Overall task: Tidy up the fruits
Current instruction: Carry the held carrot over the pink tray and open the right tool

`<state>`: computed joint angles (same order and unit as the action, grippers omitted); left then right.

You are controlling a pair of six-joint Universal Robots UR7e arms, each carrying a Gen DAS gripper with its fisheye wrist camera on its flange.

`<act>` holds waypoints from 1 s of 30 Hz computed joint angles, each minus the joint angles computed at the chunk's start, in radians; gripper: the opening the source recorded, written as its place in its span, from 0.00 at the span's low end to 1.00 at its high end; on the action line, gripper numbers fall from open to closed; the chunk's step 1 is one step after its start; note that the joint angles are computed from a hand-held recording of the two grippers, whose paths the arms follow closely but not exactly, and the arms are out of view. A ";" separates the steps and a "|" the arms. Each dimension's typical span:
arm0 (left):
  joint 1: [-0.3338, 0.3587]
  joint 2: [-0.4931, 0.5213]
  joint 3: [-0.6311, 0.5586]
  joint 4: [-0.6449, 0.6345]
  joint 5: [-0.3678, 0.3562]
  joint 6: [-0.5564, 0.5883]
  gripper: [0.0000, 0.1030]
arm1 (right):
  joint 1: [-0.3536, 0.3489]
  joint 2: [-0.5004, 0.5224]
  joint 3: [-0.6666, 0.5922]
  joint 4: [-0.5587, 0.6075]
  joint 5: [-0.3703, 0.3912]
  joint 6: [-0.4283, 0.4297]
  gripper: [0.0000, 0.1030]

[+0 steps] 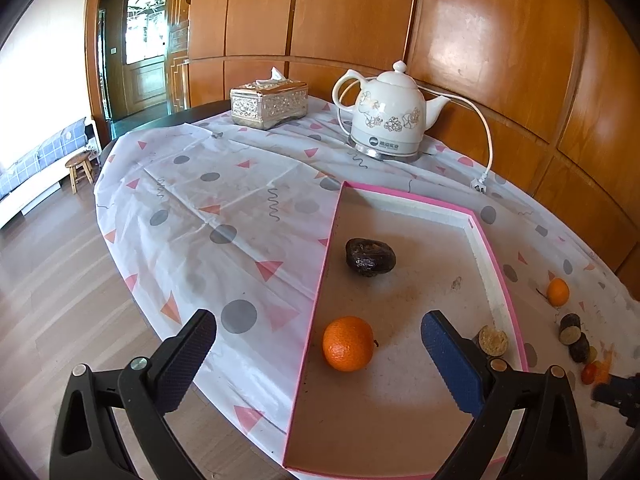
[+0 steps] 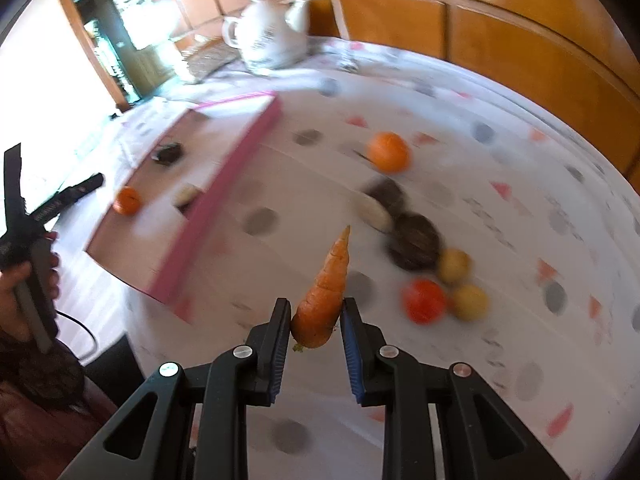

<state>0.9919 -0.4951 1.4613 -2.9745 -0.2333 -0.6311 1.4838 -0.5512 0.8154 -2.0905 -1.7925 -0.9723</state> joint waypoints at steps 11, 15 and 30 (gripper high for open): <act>0.003 -0.038 0.060 -0.019 0.006 -0.065 1.00 | 0.085 0.038 0.062 0.011 0.059 -0.015 0.25; 0.008 -0.061 0.090 -0.023 -0.010 -0.105 1.00 | 0.110 0.069 0.047 0.000 0.059 -0.004 0.25; 0.021 -0.097 0.131 0.000 -0.047 -0.170 1.00 | 0.143 0.147 0.015 -0.033 0.001 0.033 0.34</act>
